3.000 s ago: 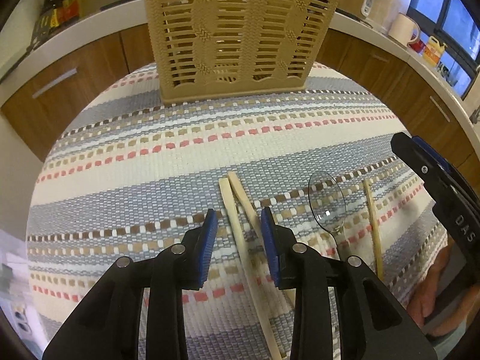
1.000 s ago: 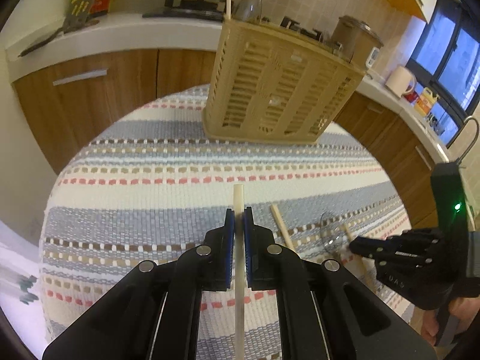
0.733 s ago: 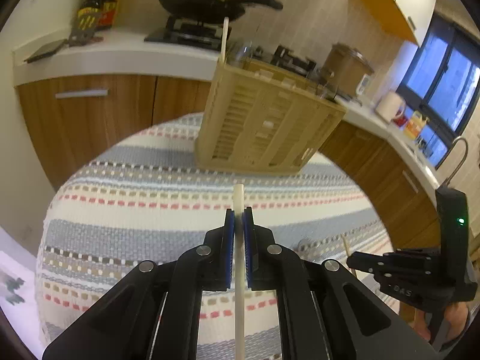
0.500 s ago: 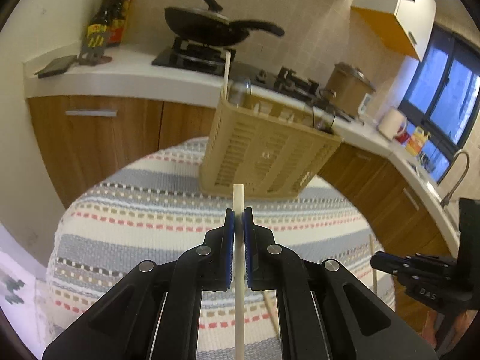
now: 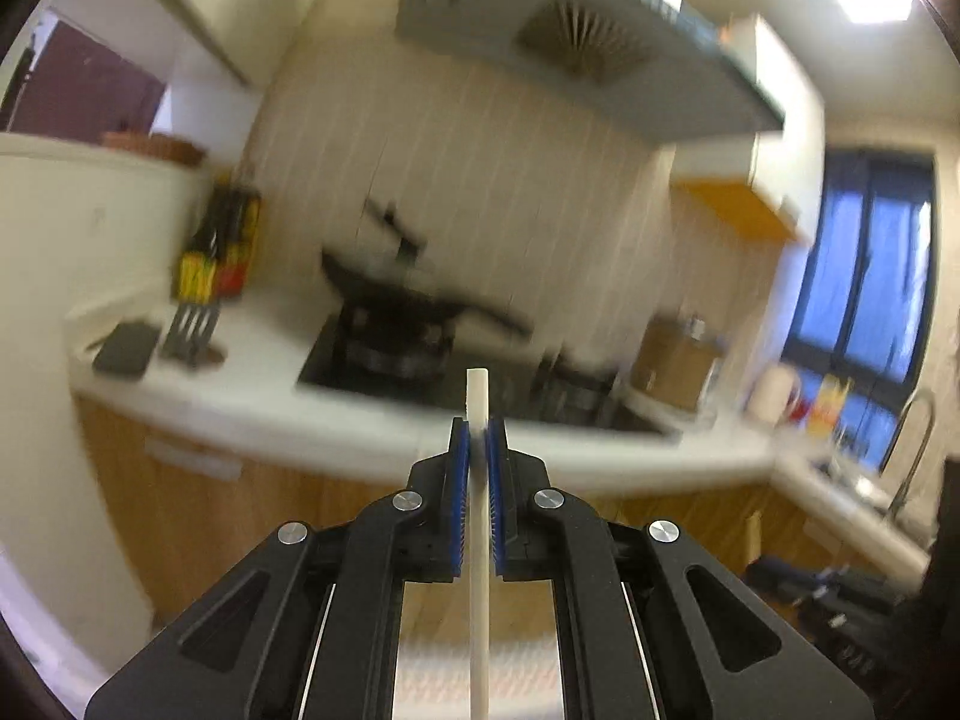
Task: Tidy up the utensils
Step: 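Lift both wooden chopsticks and carry them above the tan basket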
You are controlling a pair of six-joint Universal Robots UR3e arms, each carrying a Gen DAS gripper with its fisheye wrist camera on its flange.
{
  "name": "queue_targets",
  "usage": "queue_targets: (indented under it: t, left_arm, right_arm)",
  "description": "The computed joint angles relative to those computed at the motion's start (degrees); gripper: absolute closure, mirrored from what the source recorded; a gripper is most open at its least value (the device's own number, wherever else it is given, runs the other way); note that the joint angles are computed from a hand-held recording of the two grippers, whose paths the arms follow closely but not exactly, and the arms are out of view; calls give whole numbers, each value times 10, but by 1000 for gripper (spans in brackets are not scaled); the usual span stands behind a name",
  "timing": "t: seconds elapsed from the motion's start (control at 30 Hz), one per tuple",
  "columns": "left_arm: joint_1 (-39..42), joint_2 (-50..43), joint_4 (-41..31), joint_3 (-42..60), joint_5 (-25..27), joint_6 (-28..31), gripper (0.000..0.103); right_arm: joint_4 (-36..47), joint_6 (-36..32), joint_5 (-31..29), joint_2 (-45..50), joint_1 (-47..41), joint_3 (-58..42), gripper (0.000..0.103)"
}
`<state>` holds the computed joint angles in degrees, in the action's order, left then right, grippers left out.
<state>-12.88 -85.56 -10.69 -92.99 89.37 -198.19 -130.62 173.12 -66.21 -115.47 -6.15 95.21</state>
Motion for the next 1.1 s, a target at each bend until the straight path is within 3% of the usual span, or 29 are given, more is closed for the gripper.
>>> queue_targets:
  t: [0.17,0.43,0.6,0.77,1.1]
  left_arm:
    - [-6,-78,102,67,12,-24,99]
    - [-17,-221,250,154,92,-73,99]
    - [-4,-285,278,189,93,-96,99]
    - [-20,-336,310,216,150,-70,99]
    - [-28,-364,342,225,196,-36,97]
  right_arm:
    - [-100,35,31,90,-10,-54,99]
    - [-260,129,-16,246,15,-150,99]
    - [-346,169,-44,310,21,-177,99]
    - [-406,176,-68,352,34,-186,99]
    - [-509,141,-130,379,76,-136,99]
